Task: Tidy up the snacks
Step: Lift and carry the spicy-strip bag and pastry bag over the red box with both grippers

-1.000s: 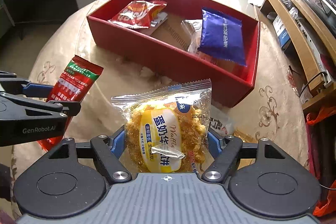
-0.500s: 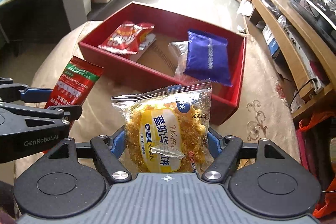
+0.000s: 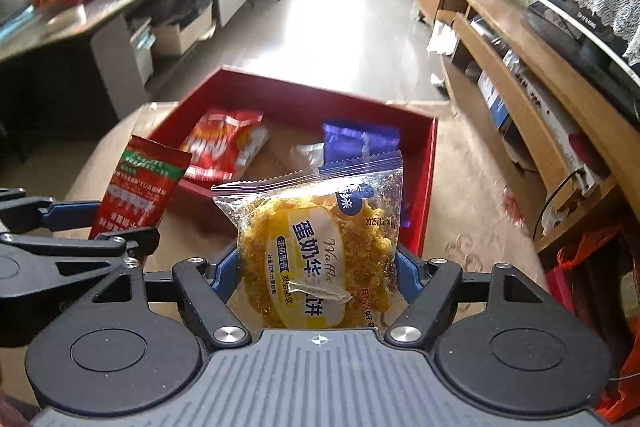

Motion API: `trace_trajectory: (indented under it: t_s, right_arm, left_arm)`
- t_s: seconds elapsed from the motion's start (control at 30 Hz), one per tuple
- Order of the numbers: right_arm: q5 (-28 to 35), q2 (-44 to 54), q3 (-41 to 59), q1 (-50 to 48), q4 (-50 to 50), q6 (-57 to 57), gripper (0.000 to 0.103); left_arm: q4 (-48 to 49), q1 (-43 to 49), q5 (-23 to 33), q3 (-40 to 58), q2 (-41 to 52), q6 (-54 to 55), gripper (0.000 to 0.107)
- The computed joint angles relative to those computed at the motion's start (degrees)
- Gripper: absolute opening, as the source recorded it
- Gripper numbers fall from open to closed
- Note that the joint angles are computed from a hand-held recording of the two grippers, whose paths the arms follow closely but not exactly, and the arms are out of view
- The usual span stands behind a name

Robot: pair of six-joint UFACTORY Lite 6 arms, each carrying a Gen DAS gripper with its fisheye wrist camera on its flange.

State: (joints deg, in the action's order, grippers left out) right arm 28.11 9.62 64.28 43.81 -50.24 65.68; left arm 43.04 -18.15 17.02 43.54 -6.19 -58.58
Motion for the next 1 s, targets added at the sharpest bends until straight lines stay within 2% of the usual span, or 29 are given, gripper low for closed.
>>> trace_trajectory:
  t_s: [0.4, 0.77, 1.0]
  right_arm:
    - [-1.36, 5.80, 7.85, -4.16, 0.21, -1.23, 0.080]
    - [-3.71, 14.72, 17.84, -9.11, 5.93, -7.54, 0.080]
    - [-3.89, 20.93, 23.84, -11.33, 10.42, -11.76, 0.080]
  left_arm:
    - [-0.11, 1.79, 1.01, 13.57, 10.46, 0.83, 0.044]
    - [-0.56, 2.61, 2.72, 27.75, 23.81, 1.25, 0.043]
    - [-7.88, 3.47, 3.80, 36.11, 32.03, 7.70, 0.043]
